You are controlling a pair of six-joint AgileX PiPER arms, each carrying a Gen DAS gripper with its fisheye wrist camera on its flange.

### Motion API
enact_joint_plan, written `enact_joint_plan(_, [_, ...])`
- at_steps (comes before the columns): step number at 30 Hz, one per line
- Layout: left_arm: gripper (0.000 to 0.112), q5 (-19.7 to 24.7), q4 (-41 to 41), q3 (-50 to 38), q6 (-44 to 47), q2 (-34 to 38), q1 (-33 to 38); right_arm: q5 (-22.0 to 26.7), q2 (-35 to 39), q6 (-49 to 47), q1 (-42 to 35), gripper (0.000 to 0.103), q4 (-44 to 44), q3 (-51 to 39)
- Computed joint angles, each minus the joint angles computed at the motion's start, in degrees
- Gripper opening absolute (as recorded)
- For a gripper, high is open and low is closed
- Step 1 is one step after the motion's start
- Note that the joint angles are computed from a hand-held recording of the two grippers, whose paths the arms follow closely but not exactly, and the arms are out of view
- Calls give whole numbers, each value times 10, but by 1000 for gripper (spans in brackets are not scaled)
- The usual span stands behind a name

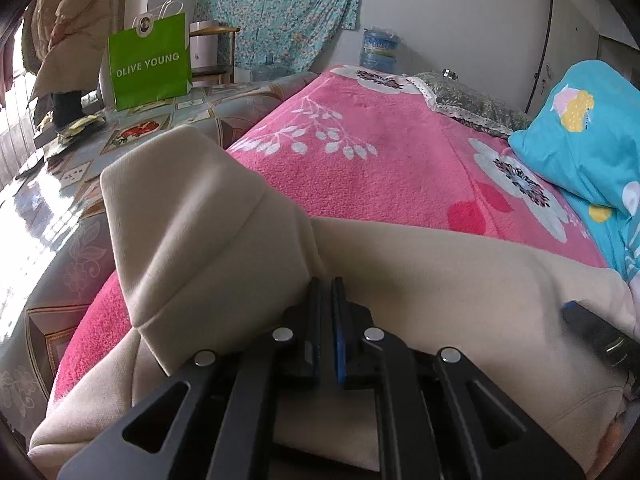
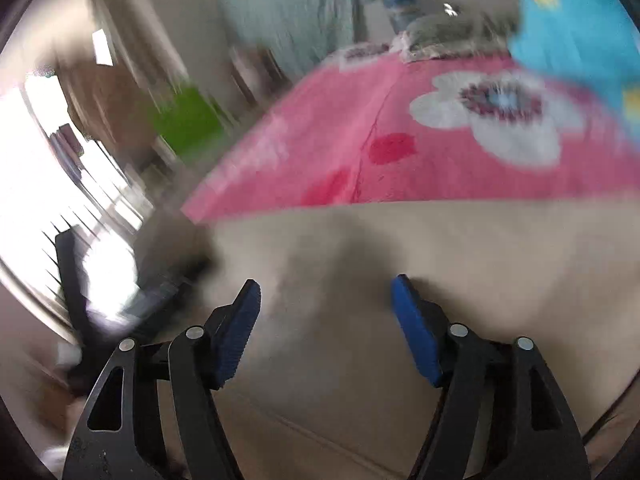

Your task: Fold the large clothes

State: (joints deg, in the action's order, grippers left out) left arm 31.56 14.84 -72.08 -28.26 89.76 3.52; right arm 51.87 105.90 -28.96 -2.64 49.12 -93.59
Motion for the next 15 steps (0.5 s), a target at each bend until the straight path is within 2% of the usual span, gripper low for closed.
enact_joint_plan(1, [7, 0, 3, 0, -4, 0, -2, 12, 2, 5, -28, 19, 12, 5])
enact_joint_plan(3, [7, -3, -10, -1, 6, 1, 2, 34, 6, -1, -100, 0, 55, 31])
enact_joint_plan(5, [7, -1, 0, -6, -4, 3, -3, 66, 17, 5, -160, 0, 120, 48])
enact_joint_plan(7, [7, -1, -6, -9, 0, 5, -1, 46, -6, 32, -192, 0, 108, 67])
enact_joint_plan(10, [7, -3, -9, -12, -1, 8, -2, 22, -37, 90, -172, 0, 61, 78])
enact_joint_plan(11, [7, -3, -11, -10, 2, 7, 0, 3, -59, 117, -160, 0, 38, 88])
enact_joint_plan(12, [7, -3, -10, -11, 1, 8, -1, -26, -79, 151, -139, 6, -7, 93])
enact_joint_plan(15, [7, -2, -5, -13, -4, 9, -3, -173, -145, 180, -49, 16, -179, 129])
